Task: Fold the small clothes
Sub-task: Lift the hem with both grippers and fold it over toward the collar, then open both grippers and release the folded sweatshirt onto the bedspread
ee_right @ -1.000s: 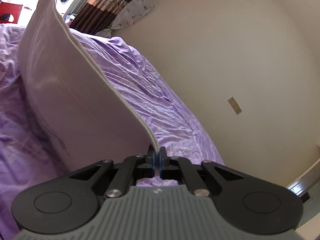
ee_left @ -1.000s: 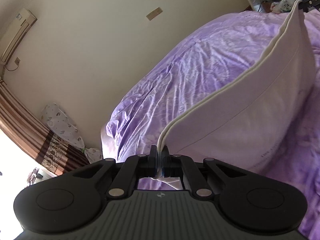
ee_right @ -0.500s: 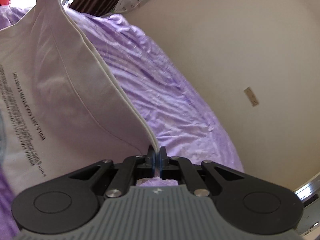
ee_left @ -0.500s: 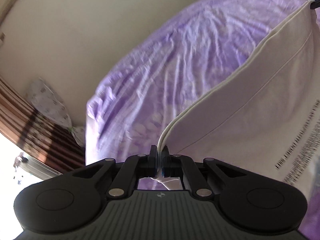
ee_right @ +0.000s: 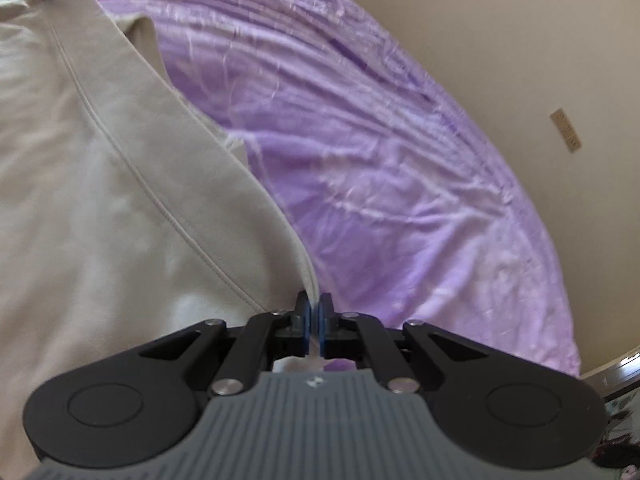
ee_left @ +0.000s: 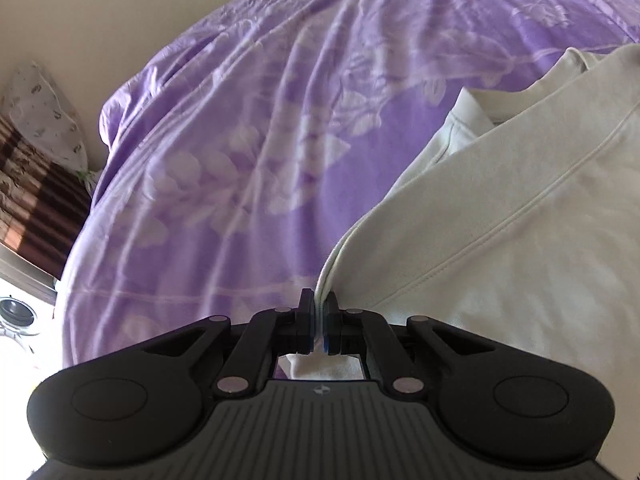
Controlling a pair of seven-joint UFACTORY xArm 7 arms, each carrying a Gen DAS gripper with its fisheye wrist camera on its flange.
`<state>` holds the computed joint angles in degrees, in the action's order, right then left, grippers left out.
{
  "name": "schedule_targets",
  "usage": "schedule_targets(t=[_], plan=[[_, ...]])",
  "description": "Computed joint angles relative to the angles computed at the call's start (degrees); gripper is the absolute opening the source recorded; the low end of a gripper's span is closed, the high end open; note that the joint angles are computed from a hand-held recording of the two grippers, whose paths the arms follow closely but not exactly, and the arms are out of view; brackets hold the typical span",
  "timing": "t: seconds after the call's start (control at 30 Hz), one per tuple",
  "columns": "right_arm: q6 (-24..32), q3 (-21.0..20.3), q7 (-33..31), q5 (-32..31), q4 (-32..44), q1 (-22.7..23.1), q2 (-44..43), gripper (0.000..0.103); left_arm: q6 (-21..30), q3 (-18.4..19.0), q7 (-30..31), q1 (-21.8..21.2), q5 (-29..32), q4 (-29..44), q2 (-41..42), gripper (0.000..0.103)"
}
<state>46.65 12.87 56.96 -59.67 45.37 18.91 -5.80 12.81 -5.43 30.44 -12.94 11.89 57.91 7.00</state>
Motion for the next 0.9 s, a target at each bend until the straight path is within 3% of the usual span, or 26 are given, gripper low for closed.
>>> schedule_targets(t=[0.13, 0.27, 0.4, 0.63, 0.83, 0.9], plan=[[0.2, 0.0, 2.5, -3.1, -0.1, 0.2, 1.7, 0.000, -3.1, -0.2, 0.1, 0.4, -1.1, -2.7, -1.8, 0.003], [5.0, 1.6, 6.4, -5.4, -0.9, 2.0, -1.2, 0.000, -2.6, -2.1, 9.3, 1.8, -15.1, -4.5, -6.9, 0.003], [9.1, 2.9, 6.4, -6.1, 0.0, 2.6, -3.6, 0.000, -1.3, -1.5, 7.4, 0.7, -13.0, -2.2, -7.0, 0.003], [8.9, 1.3, 6.4, -5.5, 3.3, 1.0, -0.3, 0.000, -1.6, -0.9, 2.0, -0.3, -7.2, 2.4, -0.8, 0.003], [4.8, -0.9, 8.2, -5.3, 3.5, 0.4, 3.4, 0.000, -2.2, -3.1, 5.5, 1.8, -13.3, 3.8, 2.6, 0.005], [3.8, -1.6, 8.4, -5.1, 3.5, 0.4, 4.2, 0.000, -2.7, -3.7, 6.7, 2.4, -15.1, 3.8, 2.9, 0.013]])
